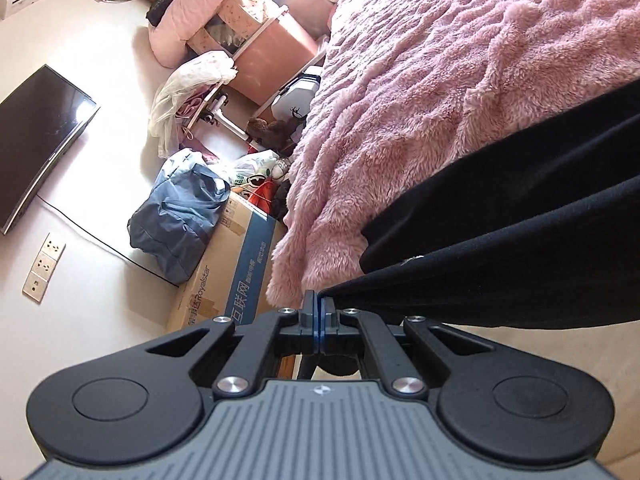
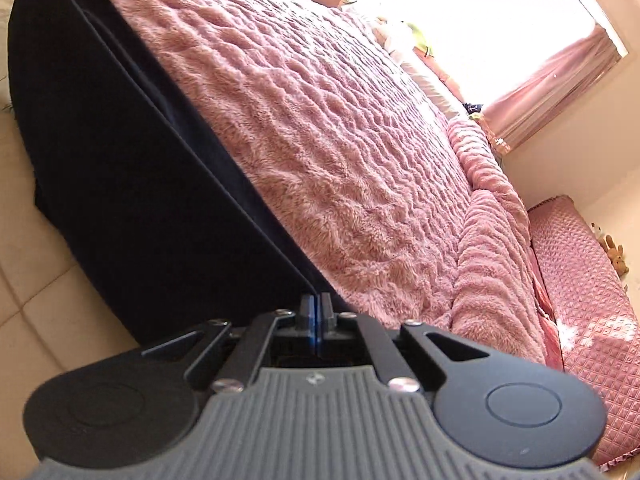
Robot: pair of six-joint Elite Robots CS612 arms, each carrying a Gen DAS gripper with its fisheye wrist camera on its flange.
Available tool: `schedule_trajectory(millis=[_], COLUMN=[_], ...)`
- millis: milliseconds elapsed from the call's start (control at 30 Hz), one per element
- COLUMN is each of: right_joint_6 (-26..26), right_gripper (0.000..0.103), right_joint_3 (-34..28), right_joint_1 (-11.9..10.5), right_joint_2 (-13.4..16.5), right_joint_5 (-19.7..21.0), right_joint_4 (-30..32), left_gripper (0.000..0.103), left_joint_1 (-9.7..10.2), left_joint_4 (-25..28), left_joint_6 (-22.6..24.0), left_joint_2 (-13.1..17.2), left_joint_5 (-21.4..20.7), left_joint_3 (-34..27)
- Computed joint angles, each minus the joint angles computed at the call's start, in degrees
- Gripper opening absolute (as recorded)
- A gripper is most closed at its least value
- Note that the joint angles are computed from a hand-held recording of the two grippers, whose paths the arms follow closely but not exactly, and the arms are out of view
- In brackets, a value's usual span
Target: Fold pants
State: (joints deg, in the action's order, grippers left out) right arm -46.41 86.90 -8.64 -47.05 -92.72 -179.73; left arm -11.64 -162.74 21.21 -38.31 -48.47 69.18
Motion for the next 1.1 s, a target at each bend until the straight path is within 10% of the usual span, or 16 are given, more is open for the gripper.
schedule_trajectory(millis=[400,633,767,867,967,1100], right_joint_6=[4.3,6.5,7.3,9.7,12.3,18.3], right_gripper=[0.0,0.0,0.0,0.0,0.039,0.039], right_joint_3=[-25.3,-30.0,-30.6,-30.8,-29.1,-24.6], right_joint_1=[1.1,1.2,1.2,1.2,1.5,1.7], right_joint_2=[15.6,19.4,20.1,20.2,19.7,16.9], right_joint_5=[-2.8,-3.4,-3.3,-3.3,-4.9,-1.9], right_joint_4=[17.2,19.9,20.5,20.9,15.9,12.3], left_gripper=[0.0,0.0,0.002,0.025,0.07,0.072], left_joint_1=[0.82,0.96,1.06,1.46,2.63,5.09], left_joint_4=[26.1,35.7,35.9,33.5,28.8,24.1], left_joint_6=[-1.0,-1.5,-0.6,-1.7,-6.2,-15.5], left_joint_2=[17.4,24.6,25.6,24.4,21.6,15.8], left_joint_5=[0.7,1.6,1.3,-1.2,-6.0,-16.3], left_joint_3=[-31.9,-44.6,-45.5,-43.3,-39.1,-31.2])
